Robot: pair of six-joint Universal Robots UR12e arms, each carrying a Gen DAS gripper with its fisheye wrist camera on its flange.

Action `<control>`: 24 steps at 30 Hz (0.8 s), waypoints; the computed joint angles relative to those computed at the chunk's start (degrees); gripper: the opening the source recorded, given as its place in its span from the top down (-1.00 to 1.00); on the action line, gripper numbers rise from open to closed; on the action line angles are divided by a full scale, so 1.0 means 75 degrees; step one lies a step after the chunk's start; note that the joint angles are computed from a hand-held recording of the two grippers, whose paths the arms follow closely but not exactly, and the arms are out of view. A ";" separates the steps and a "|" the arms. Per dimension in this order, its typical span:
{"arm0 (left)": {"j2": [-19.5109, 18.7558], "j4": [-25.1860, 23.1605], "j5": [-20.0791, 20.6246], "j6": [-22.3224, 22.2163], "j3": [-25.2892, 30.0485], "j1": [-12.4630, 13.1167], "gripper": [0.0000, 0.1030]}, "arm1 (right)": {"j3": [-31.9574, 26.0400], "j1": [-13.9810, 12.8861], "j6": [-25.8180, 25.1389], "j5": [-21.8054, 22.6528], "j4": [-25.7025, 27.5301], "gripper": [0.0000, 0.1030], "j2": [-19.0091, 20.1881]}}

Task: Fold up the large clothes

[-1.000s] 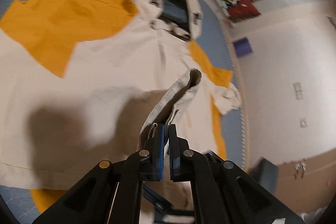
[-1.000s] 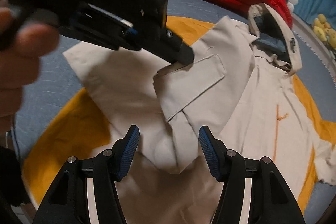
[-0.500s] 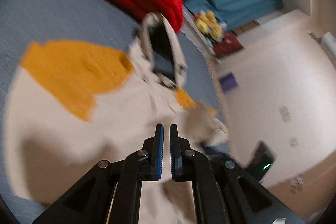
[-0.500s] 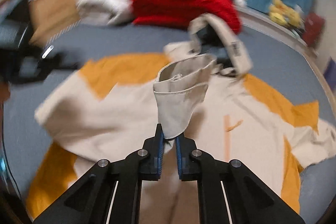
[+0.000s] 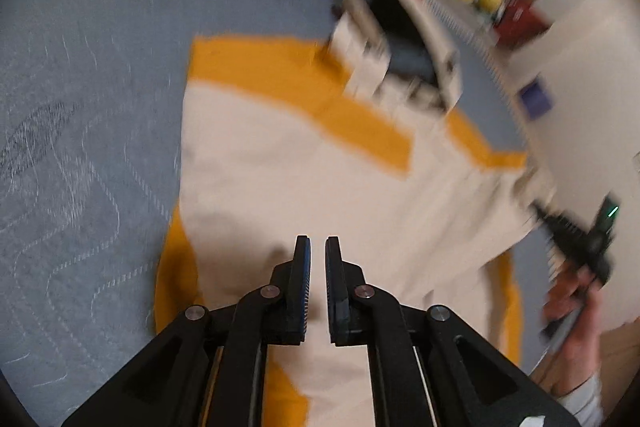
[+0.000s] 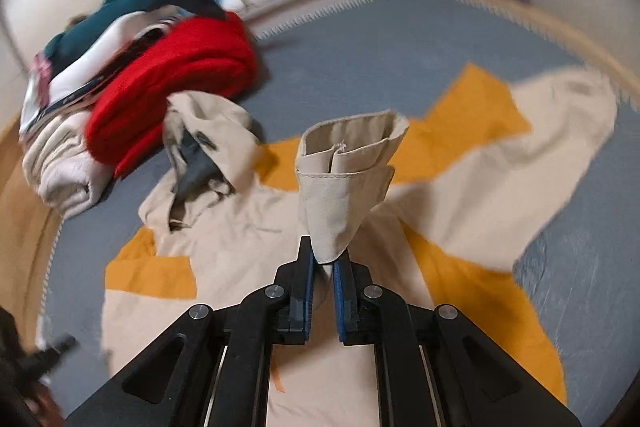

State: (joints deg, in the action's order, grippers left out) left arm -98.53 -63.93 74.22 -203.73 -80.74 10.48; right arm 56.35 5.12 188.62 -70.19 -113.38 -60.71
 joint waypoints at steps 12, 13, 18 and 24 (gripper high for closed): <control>-0.0347 -0.1680 0.1510 0.0453 0.0387 -0.0374 0.73 | 0.0434 -0.0475 0.2623 -0.0302 0.0534 0.19 -0.0054; -0.0315 -0.1530 0.1540 0.0446 0.0358 -0.0370 0.73 | 0.0464 -0.0472 0.2666 -0.0398 0.0428 0.19 -0.0075; -0.0220 -0.0839 0.1472 0.0482 0.0293 -0.0359 0.72 | 0.0686 -0.0248 0.2815 -0.1557 -0.0267 0.19 -0.0309; -0.0391 -0.0989 0.1446 0.0619 0.0474 -0.0430 0.72 | 0.0726 -0.0313 0.3026 -0.0330 0.0730 0.17 -0.0249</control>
